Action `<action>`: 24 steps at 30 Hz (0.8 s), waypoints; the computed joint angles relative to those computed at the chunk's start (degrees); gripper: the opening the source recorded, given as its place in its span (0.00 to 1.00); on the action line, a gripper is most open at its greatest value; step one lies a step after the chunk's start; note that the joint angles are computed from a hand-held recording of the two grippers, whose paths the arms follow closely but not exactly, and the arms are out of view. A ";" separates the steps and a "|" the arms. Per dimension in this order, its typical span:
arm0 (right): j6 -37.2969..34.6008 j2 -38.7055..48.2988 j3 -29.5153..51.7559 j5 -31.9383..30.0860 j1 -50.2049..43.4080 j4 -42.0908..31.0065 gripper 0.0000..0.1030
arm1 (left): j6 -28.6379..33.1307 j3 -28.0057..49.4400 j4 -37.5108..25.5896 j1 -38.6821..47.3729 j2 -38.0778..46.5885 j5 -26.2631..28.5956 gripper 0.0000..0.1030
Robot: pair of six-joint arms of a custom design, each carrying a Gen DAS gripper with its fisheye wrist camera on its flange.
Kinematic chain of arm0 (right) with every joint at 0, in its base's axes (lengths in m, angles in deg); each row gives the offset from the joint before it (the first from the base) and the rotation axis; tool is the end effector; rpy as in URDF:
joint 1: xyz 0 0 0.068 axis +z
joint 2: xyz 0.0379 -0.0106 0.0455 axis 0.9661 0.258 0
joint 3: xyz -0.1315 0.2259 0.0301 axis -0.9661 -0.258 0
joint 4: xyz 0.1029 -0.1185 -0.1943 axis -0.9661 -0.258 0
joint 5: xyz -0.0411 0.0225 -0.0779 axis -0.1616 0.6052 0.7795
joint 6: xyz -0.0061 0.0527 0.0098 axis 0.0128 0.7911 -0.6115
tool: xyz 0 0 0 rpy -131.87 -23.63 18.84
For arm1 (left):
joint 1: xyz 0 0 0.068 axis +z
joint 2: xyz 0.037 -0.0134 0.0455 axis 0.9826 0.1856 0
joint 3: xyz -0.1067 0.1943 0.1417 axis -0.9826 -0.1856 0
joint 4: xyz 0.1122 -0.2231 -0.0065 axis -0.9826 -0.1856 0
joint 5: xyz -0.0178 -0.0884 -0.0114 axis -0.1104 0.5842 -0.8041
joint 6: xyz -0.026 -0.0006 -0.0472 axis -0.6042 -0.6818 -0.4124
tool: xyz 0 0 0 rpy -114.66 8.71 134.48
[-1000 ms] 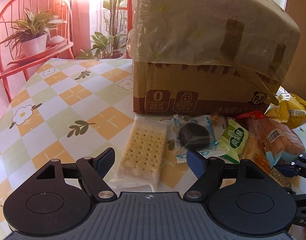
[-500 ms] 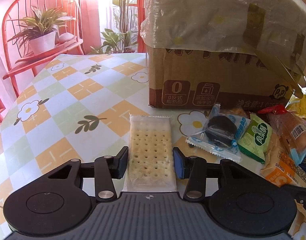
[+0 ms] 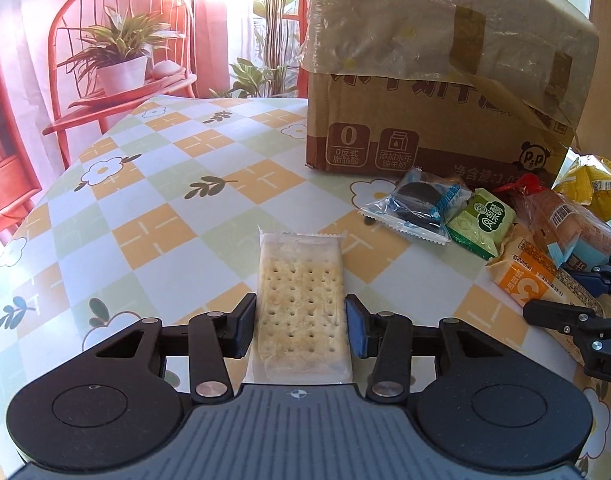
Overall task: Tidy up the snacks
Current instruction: 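Lift both held packets up and over the box opening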
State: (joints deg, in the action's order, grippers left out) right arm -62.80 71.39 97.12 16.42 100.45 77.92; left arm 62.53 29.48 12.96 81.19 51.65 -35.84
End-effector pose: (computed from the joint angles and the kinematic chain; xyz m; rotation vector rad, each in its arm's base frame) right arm 0.2416 0.1121 0.1815 -0.3272 2.2104 0.2300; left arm 0.2965 0.0034 0.1921 0.2548 2.3408 -0.1092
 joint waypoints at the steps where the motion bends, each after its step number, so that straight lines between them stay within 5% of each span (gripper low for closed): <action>1: 0.05 -0.01 -0.02 -0.06 -0.05 0.00 0.38 | -0.05 0.03 -0.27 0.08 -0.18 0.05 0.47; 13: -3.66 -5.38 -2.36 -2.36 1.90 4.28 0.37 | -3.21 0.24 -0.26 0.90 -5.50 3.79 0.47; 24: -2.38 -8.89 12.32 -6.92 -6.60 -2.78 0.37 | -7.69 14.16 -2.21 -2.45 -5.06 5.64 0.47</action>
State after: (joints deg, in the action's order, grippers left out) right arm -65.19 62.50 109.44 9.50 93.84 75.14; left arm 54.84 43.64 10.75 78.74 46.59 -30.20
